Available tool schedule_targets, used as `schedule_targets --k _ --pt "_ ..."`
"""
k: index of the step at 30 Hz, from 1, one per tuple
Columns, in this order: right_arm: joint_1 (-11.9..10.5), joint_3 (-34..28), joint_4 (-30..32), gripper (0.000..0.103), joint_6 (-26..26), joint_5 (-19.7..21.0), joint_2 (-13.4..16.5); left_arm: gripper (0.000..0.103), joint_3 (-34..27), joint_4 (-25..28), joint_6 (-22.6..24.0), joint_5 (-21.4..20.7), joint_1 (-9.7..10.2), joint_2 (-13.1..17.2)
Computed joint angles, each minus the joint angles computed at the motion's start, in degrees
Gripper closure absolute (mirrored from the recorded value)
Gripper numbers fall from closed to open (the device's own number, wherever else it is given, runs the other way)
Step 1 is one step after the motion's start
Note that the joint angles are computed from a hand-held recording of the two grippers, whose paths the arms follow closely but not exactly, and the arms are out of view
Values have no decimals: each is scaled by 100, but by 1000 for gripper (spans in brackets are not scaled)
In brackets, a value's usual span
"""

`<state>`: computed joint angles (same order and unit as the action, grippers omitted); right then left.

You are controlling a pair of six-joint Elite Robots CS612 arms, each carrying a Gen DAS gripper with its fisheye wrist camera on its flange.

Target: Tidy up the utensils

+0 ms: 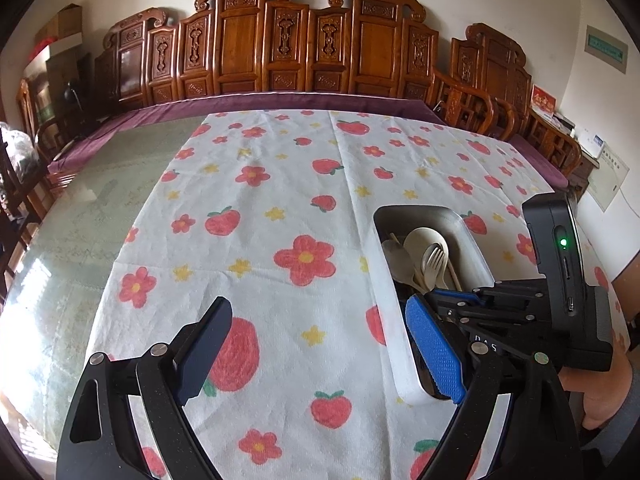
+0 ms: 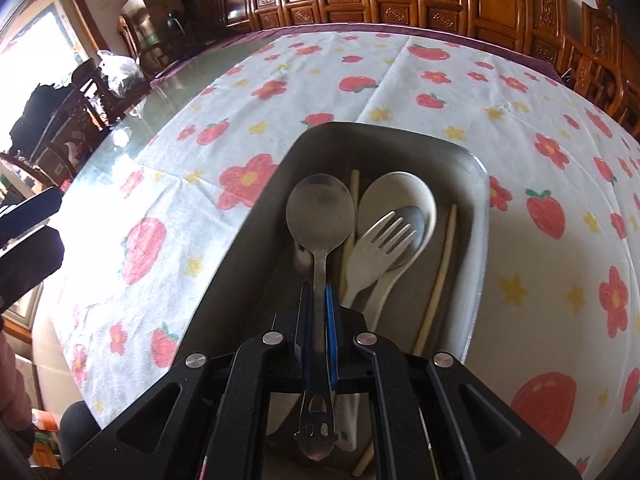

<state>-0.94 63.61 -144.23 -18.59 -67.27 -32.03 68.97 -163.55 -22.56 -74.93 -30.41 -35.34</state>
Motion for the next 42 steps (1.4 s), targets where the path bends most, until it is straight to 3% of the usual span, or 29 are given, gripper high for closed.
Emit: schedule_targets --k 5,8,18,21,25,30,34,38,42 --pt "-45 144 -140 92 -153 330 -77 18 -2 13 -57 34 0 1" --pt "-55 241 -309 92 -172 290 -141 18 -11 26 -64 69 -5 0" --pt "-319 1029 -1318 92 -180 605 -630 18 130 -81 -186 242 -125 -135" --pt "-413 1291 -1695 85 -137 600 -767 18 186 -144 -222 354 -210 -198" --pt "-529 1547 -1946 83 -14 624 -917 9 312 -341 -267 437 -333 -300" --pt "-669 1955 -2422 61 100 652 -1152 8 394 -393 -194 542 -486 -405" --pt "-773 2270 -2840 28 233 532 -1335 8 417 -319 -206 617 -592 -467" --pt "-902 2570 -3098 18 348 437 -1510 7 432 -147 -176 795 -729 -530" --pt "-1058 2852 -3409 7 532 388 -1682 8 537 -126 -468 615 -819 -621"
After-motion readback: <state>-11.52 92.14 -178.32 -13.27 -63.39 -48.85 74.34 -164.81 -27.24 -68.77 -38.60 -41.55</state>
